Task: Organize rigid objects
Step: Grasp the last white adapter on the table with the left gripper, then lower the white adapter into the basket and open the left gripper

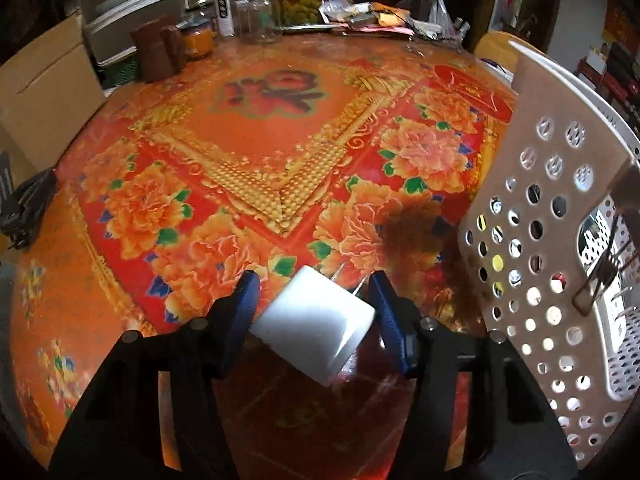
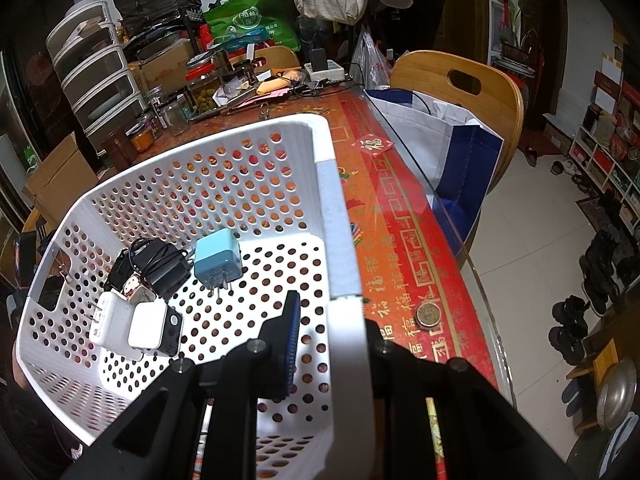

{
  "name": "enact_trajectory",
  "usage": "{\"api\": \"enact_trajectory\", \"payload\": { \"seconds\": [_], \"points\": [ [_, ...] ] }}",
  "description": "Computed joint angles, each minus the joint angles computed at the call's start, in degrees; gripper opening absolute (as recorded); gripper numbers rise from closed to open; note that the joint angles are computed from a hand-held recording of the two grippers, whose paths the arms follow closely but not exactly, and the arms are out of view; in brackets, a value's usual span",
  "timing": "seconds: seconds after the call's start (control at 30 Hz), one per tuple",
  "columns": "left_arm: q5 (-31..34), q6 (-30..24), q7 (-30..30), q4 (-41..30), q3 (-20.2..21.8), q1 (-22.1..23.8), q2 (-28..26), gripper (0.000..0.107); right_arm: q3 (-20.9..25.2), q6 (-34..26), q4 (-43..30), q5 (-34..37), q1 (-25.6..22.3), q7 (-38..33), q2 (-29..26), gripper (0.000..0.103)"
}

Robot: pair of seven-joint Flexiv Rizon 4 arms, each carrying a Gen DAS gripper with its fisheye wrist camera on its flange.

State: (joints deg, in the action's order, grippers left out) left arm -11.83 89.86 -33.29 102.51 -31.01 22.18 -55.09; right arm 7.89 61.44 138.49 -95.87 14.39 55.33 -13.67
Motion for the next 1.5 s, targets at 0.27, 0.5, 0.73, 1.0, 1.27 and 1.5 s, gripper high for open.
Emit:
{"api": "enact_trajectory", "payload": {
  "seconds": [0.27, 0.5, 0.73, 1.0, 1.27, 1.5],
  "points": [
    [5.2, 13.4, -4.1, 3.6, -4.5, 5.4, 0.2, 0.054, 0.0, 0.1, 0.1, -0.3, -0.3, -0.1, 0.0, 0.019],
    [8.0, 14.7, -11.1, 2.9, -1.9, 5.6, 4.6, 0.054, 0.0, 0.3, 0.2, -0.5, -0.3, -0.3, 0.0, 0.019],
    [14.0, 14.8, -15.4, 4.8, -3.5, 8.0, 8.1, 0.054, 0.0, 0.3, 0.2, -0.3, -0.3, -0.6, 0.0, 0.019],
    [18.2, 15.1, -18.9, 8.3, -5.3, 8.8, 12.4, 0.054, 0.0, 0.3, 0.1, -0.4, -0.3, -0.6, 0.0, 0.019],
    [20.5, 16.2, -20.4, 10.9, -5.5, 7.9, 15.2, 0.054, 0.0, 0.3, 0.0, -0.9, -0.3, -0.5, 0.0, 0.019],
    [22.4, 16.6, -21.0, 12.9, -6.0, 7.3, 16.9, 0.054, 0.1, 0.3, 0.0, -0.9, -0.3, -0.5, 0.0, 0.020]
  ]
}}
